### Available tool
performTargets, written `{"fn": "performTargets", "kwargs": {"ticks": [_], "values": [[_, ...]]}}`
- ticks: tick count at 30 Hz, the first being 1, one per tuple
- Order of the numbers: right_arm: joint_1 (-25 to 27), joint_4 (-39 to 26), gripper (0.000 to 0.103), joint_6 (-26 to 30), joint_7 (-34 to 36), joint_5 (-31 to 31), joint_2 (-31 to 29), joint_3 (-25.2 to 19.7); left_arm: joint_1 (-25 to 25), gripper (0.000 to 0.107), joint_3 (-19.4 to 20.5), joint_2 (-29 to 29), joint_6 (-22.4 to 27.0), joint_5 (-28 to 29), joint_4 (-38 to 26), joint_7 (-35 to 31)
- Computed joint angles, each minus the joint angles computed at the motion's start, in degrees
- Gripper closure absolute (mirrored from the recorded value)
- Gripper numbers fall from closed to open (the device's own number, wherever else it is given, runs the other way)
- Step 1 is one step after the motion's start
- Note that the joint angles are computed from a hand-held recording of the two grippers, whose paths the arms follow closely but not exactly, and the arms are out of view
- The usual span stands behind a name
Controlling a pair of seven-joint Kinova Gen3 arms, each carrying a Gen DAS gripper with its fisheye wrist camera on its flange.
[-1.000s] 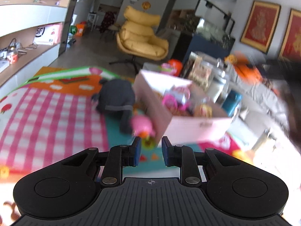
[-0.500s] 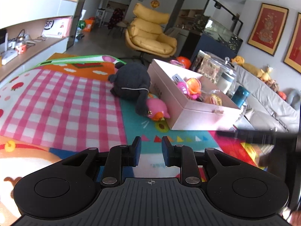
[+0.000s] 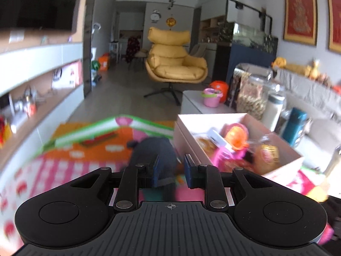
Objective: Organize objects
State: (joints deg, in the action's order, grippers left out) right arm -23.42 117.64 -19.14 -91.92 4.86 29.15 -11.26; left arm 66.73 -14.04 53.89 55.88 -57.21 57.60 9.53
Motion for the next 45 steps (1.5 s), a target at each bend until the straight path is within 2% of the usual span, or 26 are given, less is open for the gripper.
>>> {"fn": "performTargets", "kwargs": {"ticks": [4,6,8,11,13,17,20,24,28,33,34,36,38,40,42,45], "values": [[0.73,-0.45,0.0,0.73,-0.34,0.99,0.15,-0.75,-8.09,0.079,9.49,1.33,3.32,-0.84,-4.9,-9.32],[1.27,-0.62,0.0,1.14,-0.61,1.63,0.22,-1.31,-10.36,0.075,10.96,1.63,2.58,0.69,-5.87,-13.98],[1.53,-0.63,0.0,1.25,-0.76,2.06,0.24,-1.59,-10.49,0.075,8.83,0.92,-1.02,2.51,-4.53,-17.07],[2.43,-1.39,0.0,2.79,-1.22,3.2,0.43,-2.58,-10.05,0.073,3.71,-0.18,-5.96,9.16,-3.28,-20.88],[2.62,-1.87,0.0,3.65,-1.35,3.49,0.54,-2.8,-10.45,0.071,2.08,-0.35,-6.77,11.83,-3.54,-19.53],[2.91,-1.88,0.0,3.8,-1.5,3.64,0.55,-3.06,-10.57,0.068,-1.1,-0.65,-9.98,13.77,-1.9,-12.52],[3.4,-2.12,0.0,4.28,-1.73,4.04,0.64,-3.55,-9.13,0.066,-5.86,0.16,-11.52,19.19,-2.65,-14.36],[3.77,-2.46,0.0,5.03,-1.96,4.29,0.69,-3.95,-11.2,0.064,-3.16,-0.31,-9.75,21.62,-4.44,-21.13],[4.26,-2.6,0.0,5.3,-2.17,4.54,0.71,-4.34,-12.15,0.062,-1.78,-2.97,-10.42,27.01,-2.2,-25.79],[3.69,-3.08,0.0,6.25,-1.85,4.35,0.74,-3.92,-10.28,0.06,-2.7,-3.53,-12.76,25.83,0.52,-24.23],[3.59,-3.12,0.0,6.35,-1.76,4.24,0.73,-3.84,-10.66,0.058,-2.09,-3.63,-12.88,25.76,0.52,-23.52],[3.63,-3.18,0.0,6.47,-1.7,4.1,0.75,-3.91,-11.77,0.045,-1.17,-3.48,-11.95,27.73,-0.72,-24.15],[3.89,-3.37,0.0,6.81,-1.72,4.1,0.82,-4.2,-12.57,0.036,-1.12,-4.22,-13.5,29.88,0.36,-25.16],[4.17,-3.51,0.0,6.96,-1.69,4.2,0.94,-4.48,-13.04,0.032,-1.82,-5.35,-16.08,32.09,2.81,-23.65],[4.34,-3.45,0.0,6.89,-1.63,4.28,0.93,-4.65,-13.63,0.029,-2.44,-5.03,-14.94,34.35,2.87,-23.38],[4.25,-3.57,0.0,7.03,-1.53,4.22,1.0,-4.65,-17.19,0.023,1.36,-4.93,-17.41,37.14,3.99,-25.07]]}}
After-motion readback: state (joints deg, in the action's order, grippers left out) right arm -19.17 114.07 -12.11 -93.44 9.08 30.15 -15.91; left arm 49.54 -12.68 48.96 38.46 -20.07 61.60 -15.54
